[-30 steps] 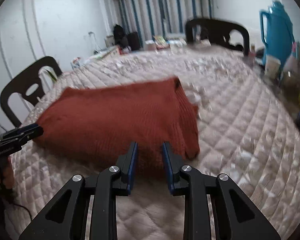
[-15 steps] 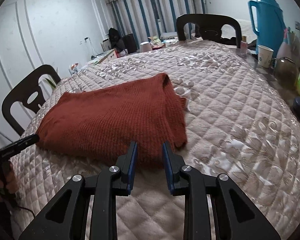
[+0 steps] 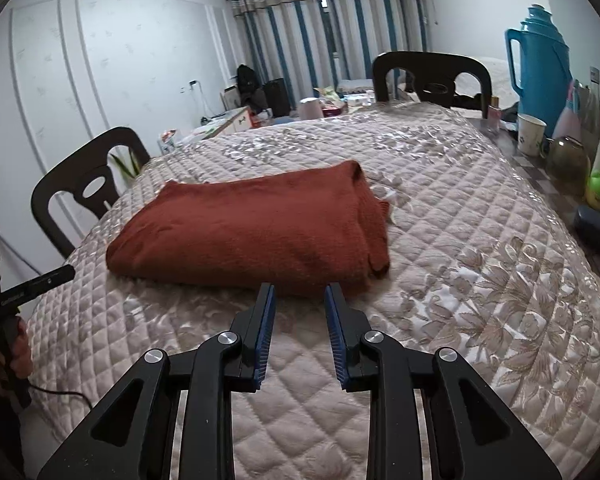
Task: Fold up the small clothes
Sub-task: 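Open both grippers and withdraw them from the folded sweater, then grasp the folded sweater's edge with the left gripper and lift it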
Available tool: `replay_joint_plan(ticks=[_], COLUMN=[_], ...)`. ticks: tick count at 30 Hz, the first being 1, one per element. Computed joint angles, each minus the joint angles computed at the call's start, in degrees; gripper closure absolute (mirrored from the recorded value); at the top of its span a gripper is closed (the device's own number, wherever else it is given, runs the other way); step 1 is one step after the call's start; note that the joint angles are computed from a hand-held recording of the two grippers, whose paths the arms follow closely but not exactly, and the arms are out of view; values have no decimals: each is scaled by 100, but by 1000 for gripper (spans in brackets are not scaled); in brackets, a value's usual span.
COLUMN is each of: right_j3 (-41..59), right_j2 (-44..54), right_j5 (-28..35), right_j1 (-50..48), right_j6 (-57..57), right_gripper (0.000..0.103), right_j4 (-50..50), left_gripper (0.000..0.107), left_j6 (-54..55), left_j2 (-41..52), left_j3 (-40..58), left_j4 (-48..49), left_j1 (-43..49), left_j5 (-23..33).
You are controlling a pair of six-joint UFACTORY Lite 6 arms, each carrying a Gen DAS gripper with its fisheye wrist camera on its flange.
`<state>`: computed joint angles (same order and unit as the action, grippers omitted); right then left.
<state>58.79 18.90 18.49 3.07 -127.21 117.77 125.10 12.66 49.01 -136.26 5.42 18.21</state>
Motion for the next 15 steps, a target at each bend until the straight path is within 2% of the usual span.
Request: replay_joint_plan(ticks=[3, 11, 15], right_j3=[155, 657, 1125], right_j2=[187, 654, 1005], right_j5=[-58, -162, -292], right_j1=[110, 441, 698], right_j6=[38, 260, 485], right_gripper=[74, 74, 74], right_j4=[-29, -168, -386], left_gripper=[51, 51, 51], left_j6=[-564, -2470, -3266], left_j2=[315, 1499, 2040], left_j3=[253, 1306, 1828], left_j4=[450, 1779, 2128], left_j1=[2, 93, 160], left_j5=[66, 672, 986])
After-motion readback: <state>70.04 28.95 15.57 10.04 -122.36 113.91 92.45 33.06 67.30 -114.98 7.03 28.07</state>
